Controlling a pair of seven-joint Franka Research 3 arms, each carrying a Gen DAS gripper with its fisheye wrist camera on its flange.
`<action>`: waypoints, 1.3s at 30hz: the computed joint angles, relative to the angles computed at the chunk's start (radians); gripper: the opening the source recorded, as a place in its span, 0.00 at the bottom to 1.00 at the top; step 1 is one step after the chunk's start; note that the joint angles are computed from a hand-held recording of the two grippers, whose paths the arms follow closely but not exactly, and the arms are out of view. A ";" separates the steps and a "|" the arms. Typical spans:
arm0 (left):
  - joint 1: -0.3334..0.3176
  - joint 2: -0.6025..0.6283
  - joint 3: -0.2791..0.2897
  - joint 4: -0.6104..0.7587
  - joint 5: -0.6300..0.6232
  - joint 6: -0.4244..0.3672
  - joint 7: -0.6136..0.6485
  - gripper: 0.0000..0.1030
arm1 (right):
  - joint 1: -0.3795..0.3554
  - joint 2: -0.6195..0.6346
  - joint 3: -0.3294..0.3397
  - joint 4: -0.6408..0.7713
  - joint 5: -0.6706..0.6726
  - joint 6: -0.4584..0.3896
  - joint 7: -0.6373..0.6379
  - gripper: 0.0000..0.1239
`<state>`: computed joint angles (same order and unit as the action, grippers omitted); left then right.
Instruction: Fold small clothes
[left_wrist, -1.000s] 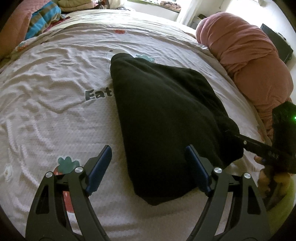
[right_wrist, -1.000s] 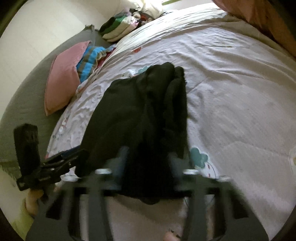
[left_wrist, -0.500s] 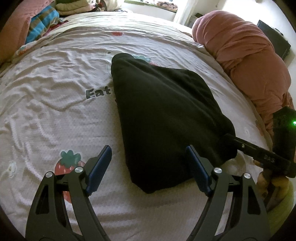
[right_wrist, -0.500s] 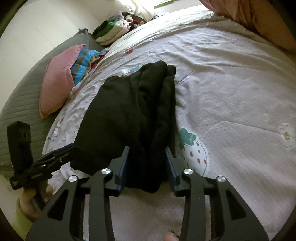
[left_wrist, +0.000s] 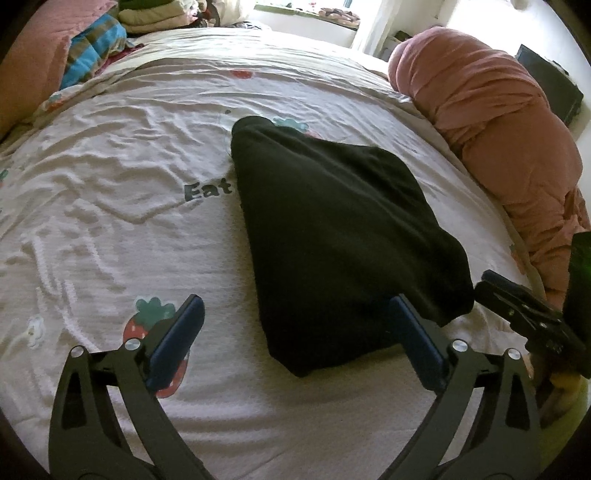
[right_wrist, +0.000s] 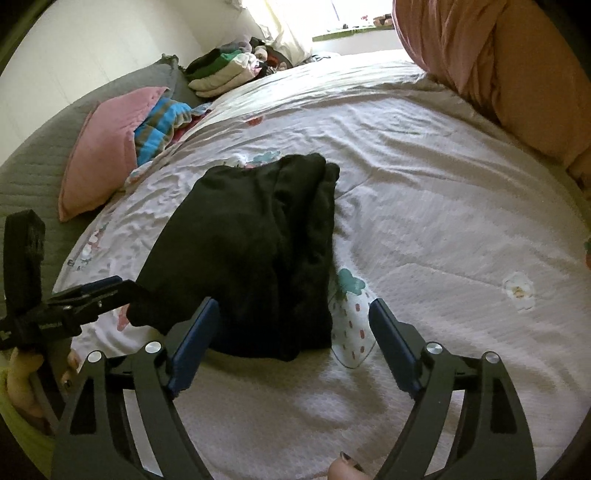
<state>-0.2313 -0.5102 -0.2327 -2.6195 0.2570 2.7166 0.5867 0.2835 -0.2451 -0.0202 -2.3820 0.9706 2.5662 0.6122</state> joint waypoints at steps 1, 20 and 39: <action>0.003 -0.003 -0.001 -0.001 0.001 -0.002 -0.005 0.91 | 0.002 -0.010 0.003 -0.008 0.006 0.016 -0.006 0.78; 0.016 -0.239 -0.104 -0.103 0.139 -0.075 -0.183 0.91 | 0.158 -0.258 -0.038 -0.199 0.187 0.313 -0.192 0.79; -0.143 -0.521 -0.184 -0.244 0.174 -0.229 -0.332 0.91 | 0.505 -0.503 -0.159 -0.497 0.198 0.710 -0.204 0.79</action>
<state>-0.3740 -1.0309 -0.4162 -2.8635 0.4306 2.4880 0.2546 0.7883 -0.7478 -0.1793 -2.8789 1.1688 3.2763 0.4084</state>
